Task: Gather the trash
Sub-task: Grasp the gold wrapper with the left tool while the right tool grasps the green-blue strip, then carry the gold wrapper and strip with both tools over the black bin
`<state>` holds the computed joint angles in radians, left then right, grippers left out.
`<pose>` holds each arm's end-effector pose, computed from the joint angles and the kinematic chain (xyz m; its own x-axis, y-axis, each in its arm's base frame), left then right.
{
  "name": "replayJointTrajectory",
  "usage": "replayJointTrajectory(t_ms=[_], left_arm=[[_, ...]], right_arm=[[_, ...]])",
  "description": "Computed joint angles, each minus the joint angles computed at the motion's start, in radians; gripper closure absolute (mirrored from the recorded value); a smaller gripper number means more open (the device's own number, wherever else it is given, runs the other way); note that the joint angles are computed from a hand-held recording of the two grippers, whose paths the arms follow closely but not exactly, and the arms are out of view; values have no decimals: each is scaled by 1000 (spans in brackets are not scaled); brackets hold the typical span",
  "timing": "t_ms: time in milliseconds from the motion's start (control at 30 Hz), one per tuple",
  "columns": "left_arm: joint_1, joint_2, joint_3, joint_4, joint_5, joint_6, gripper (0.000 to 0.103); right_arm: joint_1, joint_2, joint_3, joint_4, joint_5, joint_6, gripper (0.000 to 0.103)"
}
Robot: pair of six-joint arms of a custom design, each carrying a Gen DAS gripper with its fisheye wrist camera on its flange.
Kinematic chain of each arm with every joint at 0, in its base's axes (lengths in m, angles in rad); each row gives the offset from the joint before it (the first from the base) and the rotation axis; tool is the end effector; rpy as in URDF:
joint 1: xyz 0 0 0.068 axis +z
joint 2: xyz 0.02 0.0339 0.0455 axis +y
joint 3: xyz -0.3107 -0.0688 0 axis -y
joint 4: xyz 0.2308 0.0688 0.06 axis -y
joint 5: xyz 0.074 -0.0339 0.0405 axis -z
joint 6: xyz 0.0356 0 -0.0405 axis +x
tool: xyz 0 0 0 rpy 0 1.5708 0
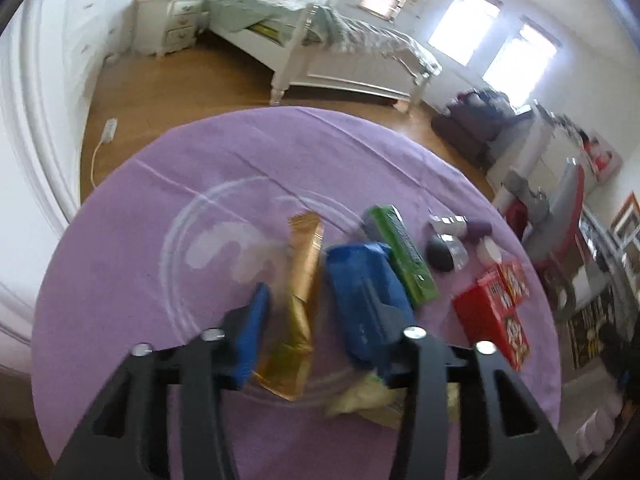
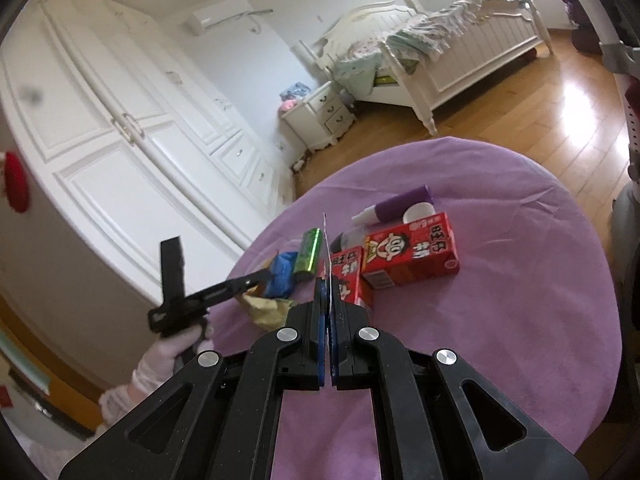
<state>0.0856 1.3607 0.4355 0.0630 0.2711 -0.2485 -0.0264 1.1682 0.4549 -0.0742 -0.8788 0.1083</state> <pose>0.2125 0.0087 0.1869 -0.7557 -0.3027 -0.5808 -0.0976 0.9289 -0.3571 0.1810 0.0226 0.2252 -0.7611 0.0891 -0.6425 -0.4466 0.6464 0.6187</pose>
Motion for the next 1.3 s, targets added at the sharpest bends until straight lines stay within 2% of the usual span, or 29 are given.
replayJointTrajectory(t_ms=[33, 67, 167, 233, 333, 433, 500, 600, 700, 800, 933, 1000, 1133, 1233, 1300], left_arm=[[28, 5, -4, 4, 23, 1, 73], [45, 14, -7, 10, 36, -2, 81], [81, 27, -2, -2, 62, 36, 92], [63, 15, 4, -29, 30, 85, 96], [14, -35, -1, -61, -30, 93, 99], [-4, -125, -26, -72, -7, 52, 99], [-61, -227, -31, -95, -11, -1, 99], [-218, -343, -5, -137, -70, -92, 99], [-451, -362, 49, -139, -189, -186, 99], [-666, -292, 118, -89, -290, -247, 99], [-843, -132, 203, 22, -341, -276, 99], [-898, -17, 252, 95, -314, -301, 99], [-967, 196, 377, 174, -269, -316, 99], [-1008, 334, 470, 203, -228, -322, 99], [-1032, 420, 539, 207, -200, -322, 99]], right_arm=[[19, 2, -1, 16, 12, 16, 100], [23, 0, 0, 14, 12, 15, 100], [65, 5, 2, 30, 37, 39, 100], [89, 12, 0, 46, 48, 57, 100], [86, 15, 1, 51, 41, 59, 100], [55, 17, 6, 47, 21, 51, 100], [27, 16, 9, 40, 2, 44, 100], [-28, 14, 11, 32, -40, 33, 100], [-103, 17, 22, 12, -90, 11, 100], [-219, 29, 42, -43, -152, -51, 100], [-433, 81, 88, -178, -239, -208, 100], [-556, 132, 129, -268, -271, -315, 100], [-760, 241, 206, -409, -297, -506, 100], [-901, 338, 263, -470, -294, -614, 100], [-959, 388, 280, -455, -279, -638, 100]])
